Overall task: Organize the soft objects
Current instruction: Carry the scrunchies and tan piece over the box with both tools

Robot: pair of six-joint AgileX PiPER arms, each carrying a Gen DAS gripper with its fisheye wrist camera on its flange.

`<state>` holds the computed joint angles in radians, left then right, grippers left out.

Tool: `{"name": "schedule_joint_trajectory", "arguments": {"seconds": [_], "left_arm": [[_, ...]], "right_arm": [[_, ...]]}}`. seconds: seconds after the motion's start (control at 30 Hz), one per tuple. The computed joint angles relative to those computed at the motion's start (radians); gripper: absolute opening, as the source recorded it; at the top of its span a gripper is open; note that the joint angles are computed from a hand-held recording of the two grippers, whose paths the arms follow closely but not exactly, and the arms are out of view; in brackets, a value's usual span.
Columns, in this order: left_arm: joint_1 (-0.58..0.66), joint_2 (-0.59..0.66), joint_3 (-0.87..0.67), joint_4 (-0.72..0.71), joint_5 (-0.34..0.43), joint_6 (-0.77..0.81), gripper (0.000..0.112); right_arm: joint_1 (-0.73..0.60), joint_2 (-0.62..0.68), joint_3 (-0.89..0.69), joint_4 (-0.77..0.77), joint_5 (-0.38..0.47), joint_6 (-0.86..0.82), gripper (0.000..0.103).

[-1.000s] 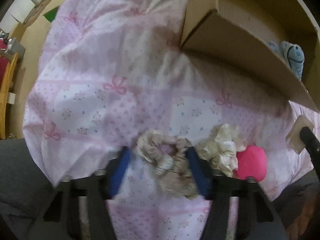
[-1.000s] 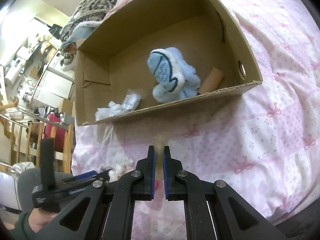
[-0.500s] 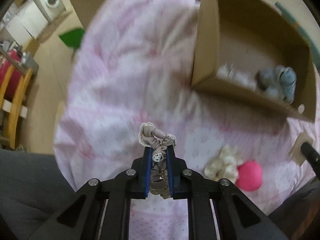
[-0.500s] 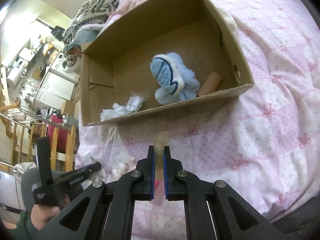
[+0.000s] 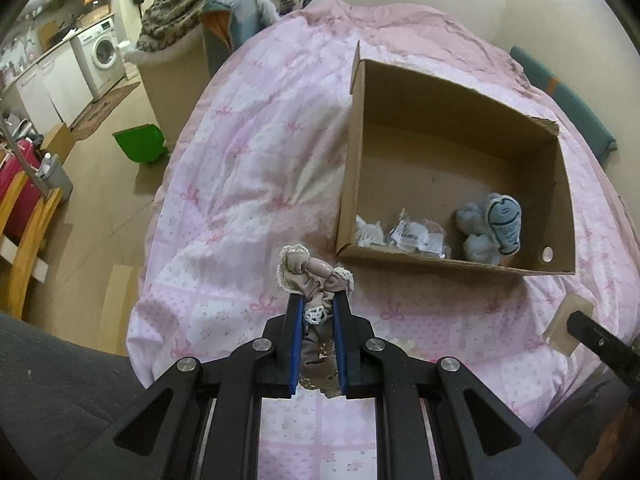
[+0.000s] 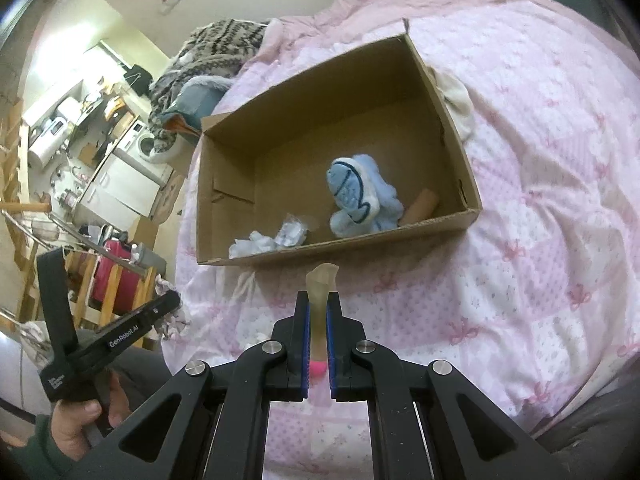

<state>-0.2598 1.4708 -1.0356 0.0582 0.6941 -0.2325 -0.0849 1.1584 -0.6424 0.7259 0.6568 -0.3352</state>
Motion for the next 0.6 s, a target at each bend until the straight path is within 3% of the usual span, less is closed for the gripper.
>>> {"name": "schedule_joint_trajectory", "arguments": {"seconds": [0.23, 0.6], "left_arm": [[-0.023, -0.026, -0.058, -0.002, 0.03, 0.007, 0.013], [-0.036, 0.045, -0.324, -0.027, 0.094, 0.06, 0.013]], "right_arm": [[0.023, -0.062, -0.02, -0.055, 0.019, 0.04, 0.009], [-0.058, -0.064, -0.171, -0.063, 0.098, -0.02, 0.009]]}}
